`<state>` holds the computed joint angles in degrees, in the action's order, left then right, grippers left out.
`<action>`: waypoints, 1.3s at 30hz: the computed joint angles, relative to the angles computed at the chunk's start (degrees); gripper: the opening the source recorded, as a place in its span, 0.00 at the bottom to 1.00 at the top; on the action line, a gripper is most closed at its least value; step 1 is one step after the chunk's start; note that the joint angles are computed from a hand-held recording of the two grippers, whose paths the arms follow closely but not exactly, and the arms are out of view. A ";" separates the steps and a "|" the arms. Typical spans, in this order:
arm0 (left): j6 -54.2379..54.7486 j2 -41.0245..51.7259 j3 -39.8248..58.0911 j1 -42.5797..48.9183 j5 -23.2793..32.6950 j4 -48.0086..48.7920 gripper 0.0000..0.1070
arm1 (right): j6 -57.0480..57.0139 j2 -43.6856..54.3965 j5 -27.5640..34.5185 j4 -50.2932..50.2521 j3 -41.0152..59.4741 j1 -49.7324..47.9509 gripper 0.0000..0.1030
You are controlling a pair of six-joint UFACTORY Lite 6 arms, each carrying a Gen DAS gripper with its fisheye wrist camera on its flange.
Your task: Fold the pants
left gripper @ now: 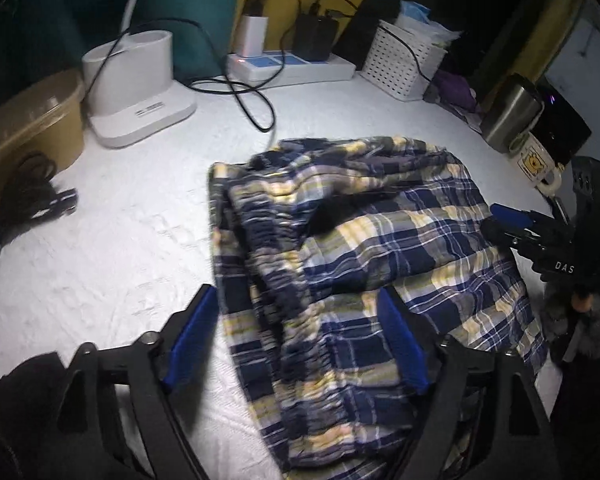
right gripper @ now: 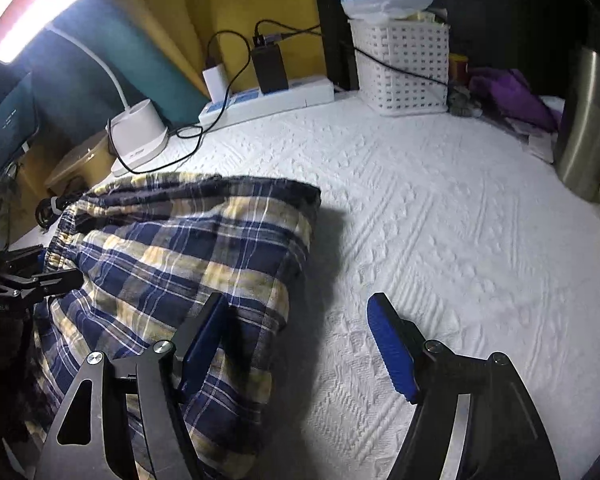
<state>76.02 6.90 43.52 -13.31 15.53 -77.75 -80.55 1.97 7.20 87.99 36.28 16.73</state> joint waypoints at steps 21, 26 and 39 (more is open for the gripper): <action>38.12 2.09 -0.66 -9.31 -4.58 -36.80 0.53 | -5.23 8.66 4.48 3.99 9.21 7.01 0.74; 44.14 1.38 -1.74 -10.03 -4.14 -43.17 0.34 | -4.69 8.13 2.94 3.33 9.04 8.75 0.43; 62.23 -11.86 -7.48 -15.29 -9.98 -63.04 0.31 | 13.94 -4.43 -0.11 -13.07 4.12 12.45 0.27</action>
<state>138.26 -4.96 36.04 -28.60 5.55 -140.79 -66.61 -2.47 7.09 74.92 40.40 29.17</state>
